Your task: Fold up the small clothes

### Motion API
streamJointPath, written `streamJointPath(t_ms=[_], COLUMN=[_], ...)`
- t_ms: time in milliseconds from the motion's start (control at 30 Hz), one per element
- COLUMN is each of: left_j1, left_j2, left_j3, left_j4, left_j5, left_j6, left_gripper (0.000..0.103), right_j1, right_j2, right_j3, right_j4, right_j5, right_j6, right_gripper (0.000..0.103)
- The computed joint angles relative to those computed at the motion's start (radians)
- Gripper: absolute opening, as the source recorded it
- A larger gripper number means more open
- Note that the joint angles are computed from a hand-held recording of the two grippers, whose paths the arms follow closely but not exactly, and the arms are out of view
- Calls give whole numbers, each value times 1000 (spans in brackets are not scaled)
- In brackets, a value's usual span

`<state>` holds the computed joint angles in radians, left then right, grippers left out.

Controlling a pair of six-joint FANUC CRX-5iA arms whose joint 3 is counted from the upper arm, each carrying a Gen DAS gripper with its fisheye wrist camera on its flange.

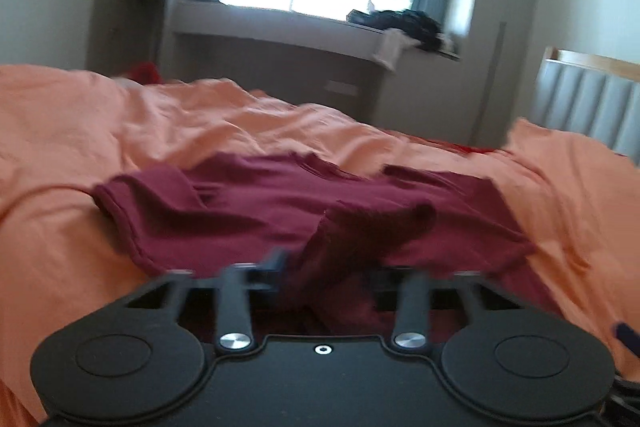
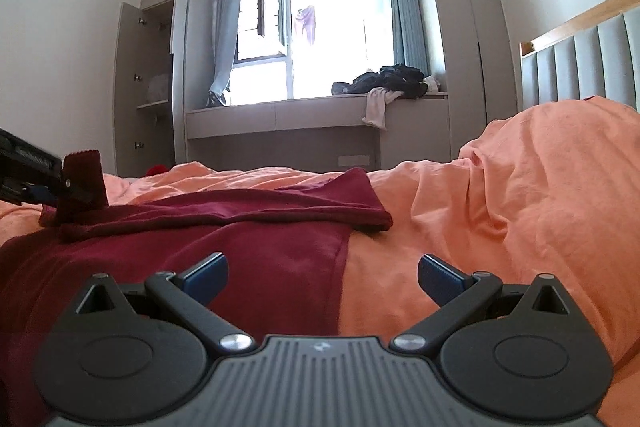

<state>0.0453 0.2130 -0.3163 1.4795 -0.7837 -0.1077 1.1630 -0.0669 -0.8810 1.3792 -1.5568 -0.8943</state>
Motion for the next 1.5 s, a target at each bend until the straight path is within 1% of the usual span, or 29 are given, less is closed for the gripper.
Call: streamJointPath(t_ms=[33, 67, 133, 167, 200, 267, 367, 433, 533, 567, 633, 667, 700, 733, 767, 833, 867, 900, 1000, 1033, 1067, 1100, 1133, 1167, 1233, 1300, 1333, 1467, 1500], left_j1=[15, 21, 35, 39, 40, 34, 44, 49, 49, 53, 59, 62, 64, 62, 59, 50, 40, 37, 45, 42, 38, 35, 35, 36, 38, 37, 36, 38, 40], left_j2=[7, 10, 17, 18, 10, -3, -8, -2, 8, 11, 35, 48, 60, 78, 98, 128, 141, 155, 195, 201, 200, 198, 196, 194, 188, 180, 176, 167, 169], left_j3=[-2, -9, -3, -2, -5, -11, 6, 23, 49, 60, 92, 112, 128, 154, 180, 215, 224, 237, 287, 294, 294, 291, 291, 288, 281, 270, 265, 255, 258], left_j4=[11, 32, 45, 50, 58, 93, 97, 91, 64, 51, 32, 14, 0, -16, -31, -39, -12, -8, -74, -77, -75, -68, -65, -56, -28, -3, 7, 14, 4], left_j5=[-39, -60, -79, -79, -59, 8, 68, 129, 223, 237, 253, 255, 261, 272, 284, 314, 333, 335, 312, 316, 323, 327, 322, 314, 299, 302, 308, 317, 318], left_j6=[-8, -19, -20, -22, -18, -12, 41, 93, 169, 191, 220, 235, 245, 257, 263, 256, 233, 225, 273, 279, 281, 281, 286, 289, 292, 282, 273, 267, 279], left_gripper=[85, 91, 92, 96, 100, 101, 102, 102, 102, 102, 102, 102, 102, 102, 102, 102, 102, 100, 97, 97, 97, 97, 97, 97, 97, 97, 97, 97, 97], right_j1=[-3, -9, -23, -34, -47, -72, -134, -205, -338, -387, -459, -478, -489, -490, -479, -465, -470, -478, -486, -486, -491, -514, -549, -571, -576, -590, -588, -544, -534], right_j2=[9, 19, 26, 25, 27, 32, 24, -4, -42, -53, -55, -50, -42, -32, -18, 3, 1, -1, 4, 4, 2, -8, -17, -21, -23, -36, -44, -75, -87], right_j3=[9, 17, 28, 29, 35, 44, 49, 46, 57, 65, 96, 112, 131, 145, 162, 190, 188, 187, 200, 206, 209, 203, 196, 194, 198, 202, 202, 181, 170], right_j4=[1, 8, 31, 49, 75, 126, 251, 365, 525, 571, 604, 598, 579, 560, 528, 484, 494, 509, 479, 452, 439, 475, 550, 612, 683, 759, 780, 752, 737], right_j5=[4, 11, 30, 43, 57, 80, 144, 253, 471, 551, 671, 704, 728, 730, 721, 727, 746, 769, 830, 852, 879, 924, 968, 979, 944, 931, 908, 775, 755], right_j6=[4, 8, 15, 17, 21, 29, 13, -34, -121, -147, -197, -202, -179, -135, -68, 49, 57, 57, 101, 124, 131, 101, 49, 15, 22, -2, 1, 55, 63], right_gripper=[103, 103, 103, 103, 103, 103, 103, 103, 103, 103, 103, 103, 103, 97, 88, 81, 77, 75, 56, 43, 26, 17, 7, 6, 5, 5, 4, 4, 4])
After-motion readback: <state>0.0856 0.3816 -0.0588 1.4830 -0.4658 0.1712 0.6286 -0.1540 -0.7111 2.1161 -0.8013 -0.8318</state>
